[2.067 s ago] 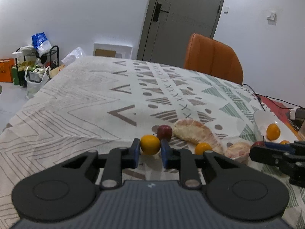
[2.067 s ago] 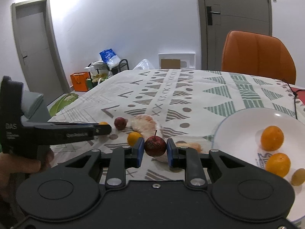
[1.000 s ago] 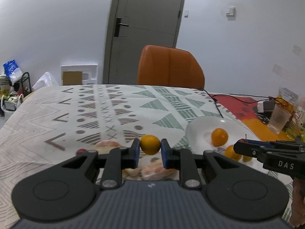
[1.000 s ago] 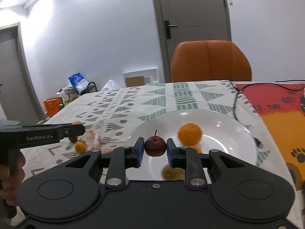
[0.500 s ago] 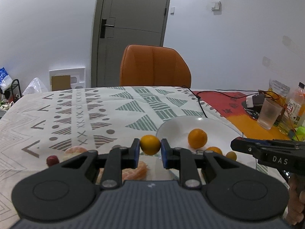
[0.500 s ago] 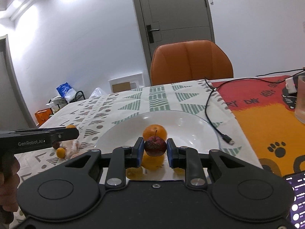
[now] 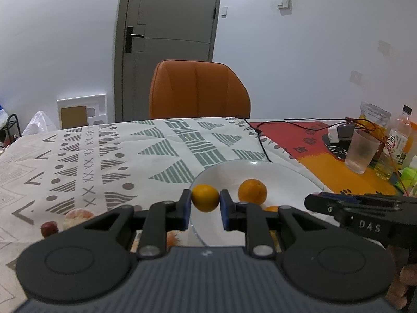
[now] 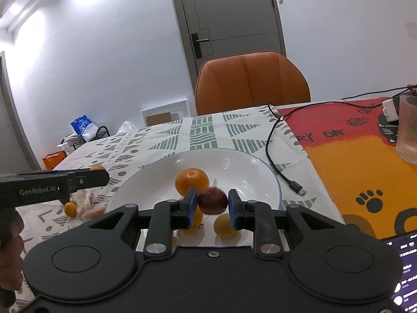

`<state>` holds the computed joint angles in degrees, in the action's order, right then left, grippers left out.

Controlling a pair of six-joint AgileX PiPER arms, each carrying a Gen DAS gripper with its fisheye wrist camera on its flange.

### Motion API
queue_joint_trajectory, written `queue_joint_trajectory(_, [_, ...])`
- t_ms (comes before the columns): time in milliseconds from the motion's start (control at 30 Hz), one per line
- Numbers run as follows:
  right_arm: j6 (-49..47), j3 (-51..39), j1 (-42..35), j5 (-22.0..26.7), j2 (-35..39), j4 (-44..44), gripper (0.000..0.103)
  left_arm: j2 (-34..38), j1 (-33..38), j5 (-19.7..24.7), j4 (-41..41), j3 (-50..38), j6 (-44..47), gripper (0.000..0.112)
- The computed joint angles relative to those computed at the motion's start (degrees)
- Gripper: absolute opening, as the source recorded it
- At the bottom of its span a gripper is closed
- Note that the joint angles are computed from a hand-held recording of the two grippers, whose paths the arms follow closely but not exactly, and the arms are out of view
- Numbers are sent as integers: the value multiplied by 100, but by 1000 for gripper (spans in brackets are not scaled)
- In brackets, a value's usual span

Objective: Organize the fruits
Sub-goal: 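Open both tools to drop the plum and tangerine into the plate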

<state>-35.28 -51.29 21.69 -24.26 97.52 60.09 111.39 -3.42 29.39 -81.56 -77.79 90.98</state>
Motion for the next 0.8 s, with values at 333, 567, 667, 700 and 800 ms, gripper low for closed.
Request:
queue_joint_trajectory(333, [69,69,-44,13,-38,-36,30,69,-173,20,243,-89,-180,23])
queue_joint_trajectory(567, [16,9,50,131,-14,-17,34,55,-19,-63,517,-153,-496,26])
queue_joint_trajectory(667, [-107,-52,104,136,-1,89,40,68,98,-48,624,-199,-649,27])
queue_joint_trajectory(700, [-164,-80,114,151,9,146,42,70,144,-43,655,-212,-684,28])
queue_joint_trajectory(800, [-293,-162,151,180,46,267,48,52,287,-63,682,-200,-708,38])
